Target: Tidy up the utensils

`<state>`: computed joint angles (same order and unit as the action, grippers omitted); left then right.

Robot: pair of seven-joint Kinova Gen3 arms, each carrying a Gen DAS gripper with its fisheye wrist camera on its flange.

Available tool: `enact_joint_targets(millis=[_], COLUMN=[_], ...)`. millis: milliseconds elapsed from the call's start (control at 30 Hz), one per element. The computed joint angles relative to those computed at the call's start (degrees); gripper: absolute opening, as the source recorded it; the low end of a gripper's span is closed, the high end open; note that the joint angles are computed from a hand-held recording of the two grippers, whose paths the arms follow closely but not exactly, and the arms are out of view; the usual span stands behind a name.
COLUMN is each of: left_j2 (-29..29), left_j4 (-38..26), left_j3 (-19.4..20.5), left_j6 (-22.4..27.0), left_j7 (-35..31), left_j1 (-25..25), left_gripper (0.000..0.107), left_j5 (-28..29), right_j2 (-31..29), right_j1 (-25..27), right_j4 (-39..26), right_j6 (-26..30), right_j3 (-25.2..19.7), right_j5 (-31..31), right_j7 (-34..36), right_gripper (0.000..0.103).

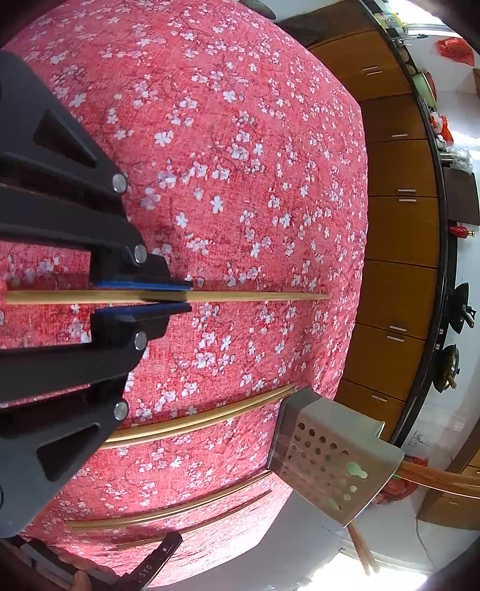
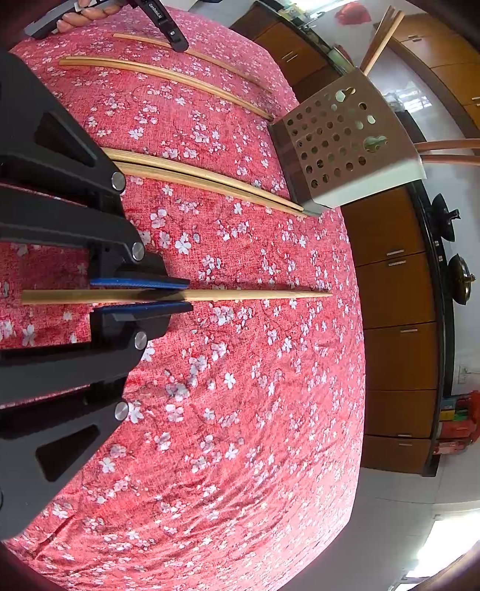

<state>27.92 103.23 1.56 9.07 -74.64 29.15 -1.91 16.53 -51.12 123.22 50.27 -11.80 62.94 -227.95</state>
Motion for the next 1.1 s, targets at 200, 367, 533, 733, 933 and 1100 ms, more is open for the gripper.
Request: enact_joint_targets(millis=[200, 367, 533, 733, 933, 1100], left_j2=[-0.14, -0.08, -0.08, -0.14, -0.11, -0.16], left_j4=[0.15, 0.05, 0.04, 0.06, 0.07, 0.14], left_j3=[0.15, 0.14, 0.22, 0.35, 0.22, 0.47], left_j6=[-0.02, 0.03, 0.03, 0.05, 0.04, -0.01], left_j7=[0.09, 0.19, 0.19, 0.14, 0.17, 0.07], left_j1=[-0.14, -0.08, -0.17, -0.30, -0.19, -0.43], left_gripper=[0.010, 0.010, 0.010, 0.010, 0.010, 0.010], left_j5=[0.00, 0.04, 0.00, 0.02, -0.03, 0.06], right_j2=[-0.04, -0.06, -0.11, -0.11, -0.12, -0.14], right_j1=[0.11, 0.20, 0.16, 0.20, 0.24, 0.24], right_j4=[-0.05, -0.14, -0.06, -0.16, -0.27, -0.25], right_j6=[0.02, 0.01, -0.03, 0.00, 0.01, 0.00], right_j3=[0.03, 0.02, 0.05, 0.06, 0.10, 0.11], right_j5=[-0.13, -0.34, -0.31, -0.42, -0.51, -0.53], right_j7=[0.31, 0.66, 0.58, 0.76, 0.94, 0.96], right_gripper=[0.008, 0.008, 0.008, 0.008, 0.008, 0.008])
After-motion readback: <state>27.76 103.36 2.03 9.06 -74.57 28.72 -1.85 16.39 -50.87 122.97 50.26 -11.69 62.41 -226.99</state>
